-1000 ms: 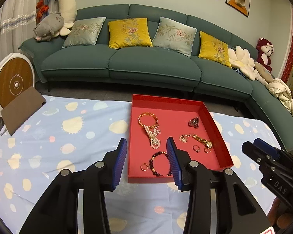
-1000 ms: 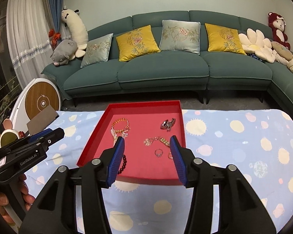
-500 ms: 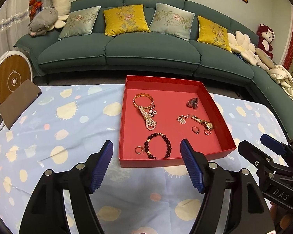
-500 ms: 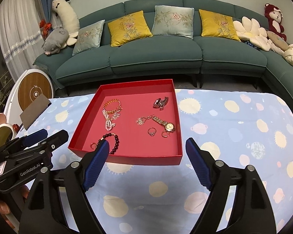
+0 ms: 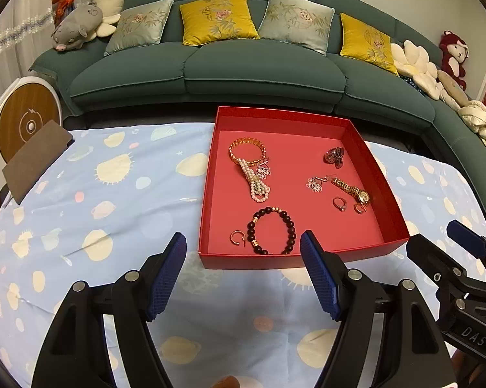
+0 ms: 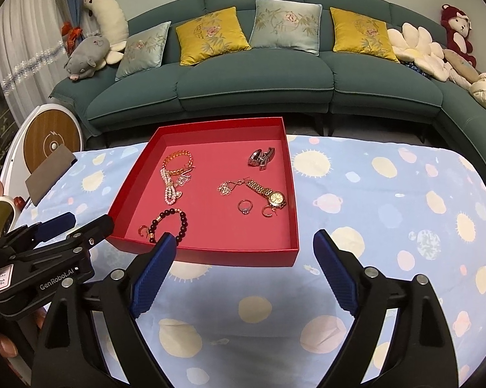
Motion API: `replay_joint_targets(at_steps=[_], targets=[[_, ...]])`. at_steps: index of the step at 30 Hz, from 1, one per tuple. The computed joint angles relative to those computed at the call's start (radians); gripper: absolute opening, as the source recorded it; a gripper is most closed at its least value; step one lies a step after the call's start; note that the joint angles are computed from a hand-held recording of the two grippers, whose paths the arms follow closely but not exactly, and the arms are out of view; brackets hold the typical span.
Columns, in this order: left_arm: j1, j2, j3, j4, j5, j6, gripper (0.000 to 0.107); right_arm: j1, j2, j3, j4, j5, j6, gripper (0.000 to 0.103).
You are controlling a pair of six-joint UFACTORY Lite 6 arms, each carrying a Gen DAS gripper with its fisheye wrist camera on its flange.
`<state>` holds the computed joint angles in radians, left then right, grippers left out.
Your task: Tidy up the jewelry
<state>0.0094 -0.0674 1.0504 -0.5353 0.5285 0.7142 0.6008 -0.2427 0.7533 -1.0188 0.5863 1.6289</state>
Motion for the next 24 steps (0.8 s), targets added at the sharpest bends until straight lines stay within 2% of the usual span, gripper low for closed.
replay_joint_targets(at_steps=[8, 15, 20, 24], targets=[[-0.030, -0.012, -0.023, 0.099, -0.048, -0.078, 0.070, 0.026, 0.044, 0.023, -0.010, 0.004, 0.009, 0.084], [-0.026, -0.029, -0.041, 0.083, -0.061, -0.056, 0.070, 0.043, 0.061, 0.031, -0.017, 0.012, 0.015, 0.084], [-0.050, -0.060, -0.076, 0.121, -0.106, -0.084, 0.070, 0.044, 0.061, 0.034, -0.015, 0.012, 0.013, 0.084], [-0.046, -0.057, -0.068, 0.112, -0.099, -0.085, 0.070, 0.044, 0.061, 0.032, -0.023, 0.009, 0.019, 0.084]])
